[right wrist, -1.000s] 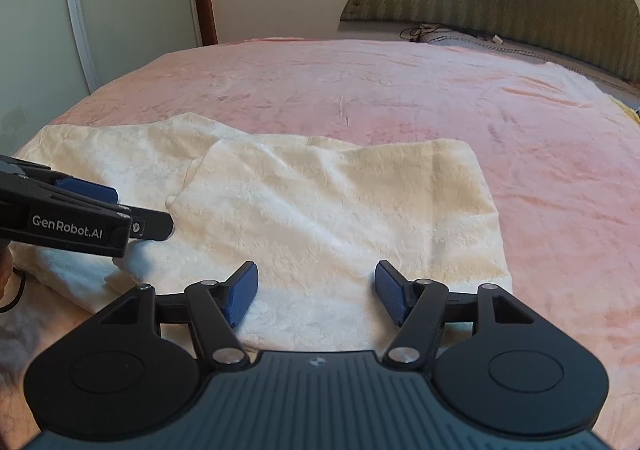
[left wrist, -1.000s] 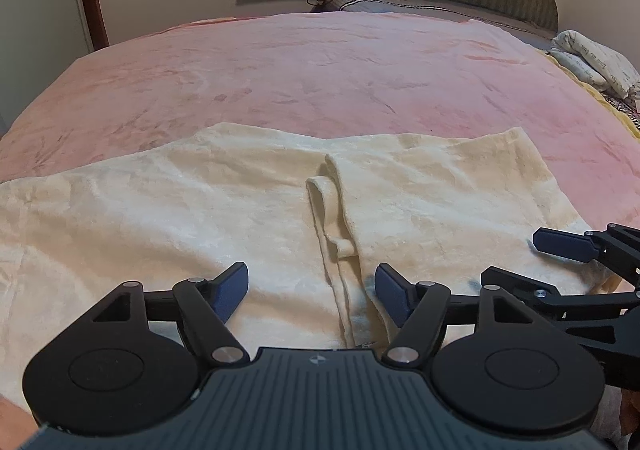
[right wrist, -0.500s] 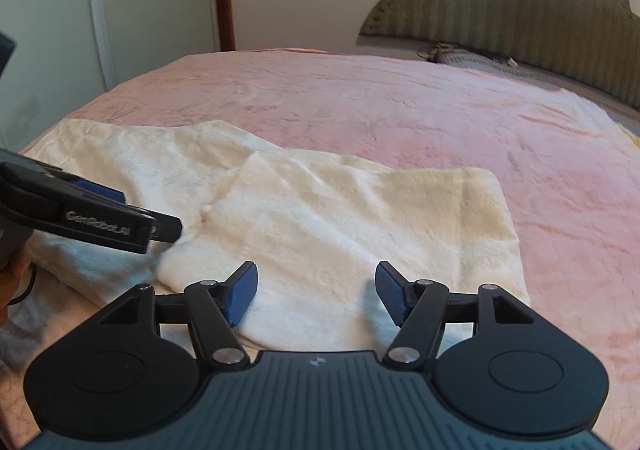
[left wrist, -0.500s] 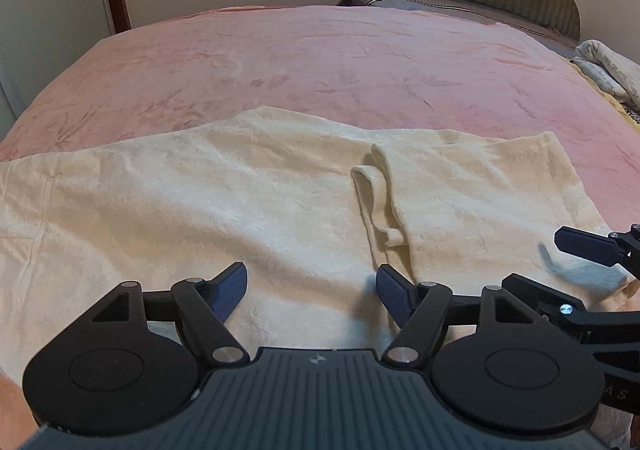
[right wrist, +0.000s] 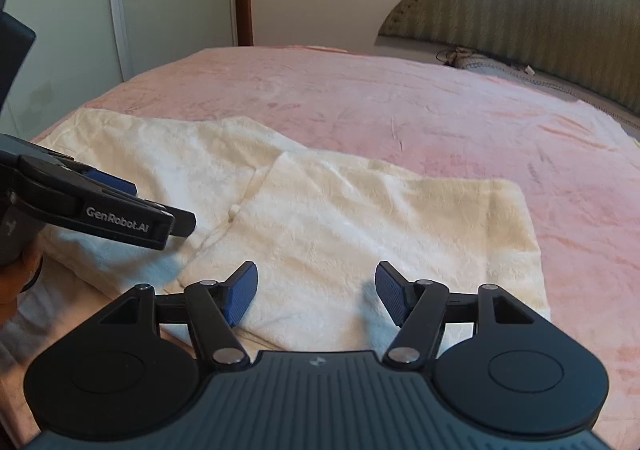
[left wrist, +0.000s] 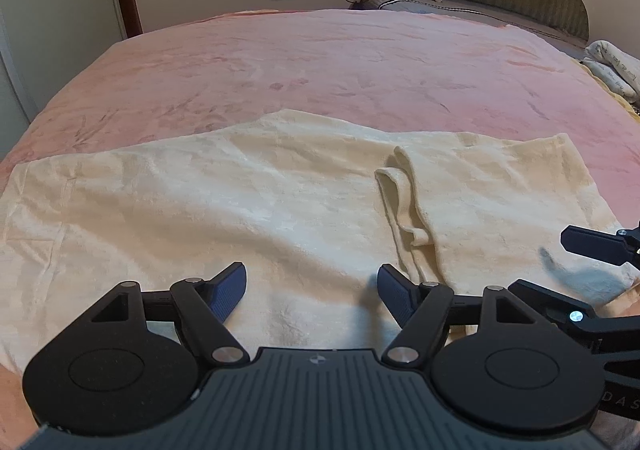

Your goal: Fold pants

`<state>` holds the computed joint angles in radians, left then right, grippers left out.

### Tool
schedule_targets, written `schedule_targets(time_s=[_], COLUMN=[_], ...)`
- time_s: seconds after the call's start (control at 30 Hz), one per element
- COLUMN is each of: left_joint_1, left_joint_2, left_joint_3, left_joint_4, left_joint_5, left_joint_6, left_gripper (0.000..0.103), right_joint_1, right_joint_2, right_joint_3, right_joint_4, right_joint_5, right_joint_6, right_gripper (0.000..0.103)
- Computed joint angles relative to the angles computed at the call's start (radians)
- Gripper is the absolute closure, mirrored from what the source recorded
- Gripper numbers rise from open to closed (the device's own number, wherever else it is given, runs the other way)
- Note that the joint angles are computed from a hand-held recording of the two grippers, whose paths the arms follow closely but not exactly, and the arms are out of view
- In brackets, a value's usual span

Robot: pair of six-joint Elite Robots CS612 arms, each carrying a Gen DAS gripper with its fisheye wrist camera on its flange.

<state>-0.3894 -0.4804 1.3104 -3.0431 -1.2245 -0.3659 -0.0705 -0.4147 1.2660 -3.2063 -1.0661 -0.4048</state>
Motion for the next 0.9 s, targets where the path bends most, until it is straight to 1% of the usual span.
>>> schedule_targets(time_s=[0.1,0.17,0.27,0.37,0.43,0.47,0.53,0.57,0.63,0.67,0.73,0.83,0.9], left_joint_1=[0.001,0.003,0.005,0.008,0.01,0.011,0.013,0.014,0.016,0.018,0.023,0.035,0.051], left_joint_2=[-0.004,-0.007,-0.01,-0.013,-0.014,-0.015,-0.017,-0.019,-0.023,-0.027,-0.038,-0.062,-0.088], left_joint_3=[0.008,0.013,0.019,0.024,0.028,0.029,0.033,0.035,0.044,0.049,0.072,0.118,0.162], left_joint_4=[-0.002,-0.003,-0.001,-0.005,-0.01,-0.009,-0.006,-0.006,-0.006,-0.006,-0.041,-0.072,-0.087], left_joint_5=[0.01,0.015,0.022,0.028,0.035,0.038,0.043,0.045,0.052,0.055,0.066,0.105,0.115], left_joint_6=[-0.008,-0.012,-0.019,-0.026,-0.033,-0.036,-0.042,-0.042,-0.042,-0.043,-0.046,-0.075,-0.127], left_gripper=[0.028,0.028,0.028,0.028,0.028,0.028,0.028,0.028,0.028,0.028,0.028,0.027,0.027], right_joint_1=[0.005,0.01,0.011,0.012,0.013,0.015,0.022,0.023,0.022,0.022,0.023,0.033,0.047], right_joint_2=[-0.001,0.0,0.0,-0.006,-0.008,-0.008,-0.006,-0.005,-0.008,-0.009,-0.015,-0.021,-0.024], right_joint_3=[-0.001,-0.002,-0.005,0.006,0.008,0.007,-0.001,-0.003,-0.002,0.001,0.003,0.0,-0.003], right_joint_4=[0.014,0.028,0.039,0.009,0.004,0.013,0.043,0.054,0.048,0.027,0.009,0.007,0.03], right_joint_5=[0.007,-0.005,-0.008,-0.011,0.006,0.008,-0.012,-0.013,-0.002,0.004,0.035,0.098,0.129], right_joint_6=[-0.021,-0.039,-0.026,-0.028,-0.041,-0.054,-0.082,-0.081,-0.064,-0.054,-0.054,-0.104,-0.17], right_gripper=[0.038,0.038,0.038,0.038,0.038,0.038,0.038,0.038,0.038,0.038,0.038,0.038,0.038])
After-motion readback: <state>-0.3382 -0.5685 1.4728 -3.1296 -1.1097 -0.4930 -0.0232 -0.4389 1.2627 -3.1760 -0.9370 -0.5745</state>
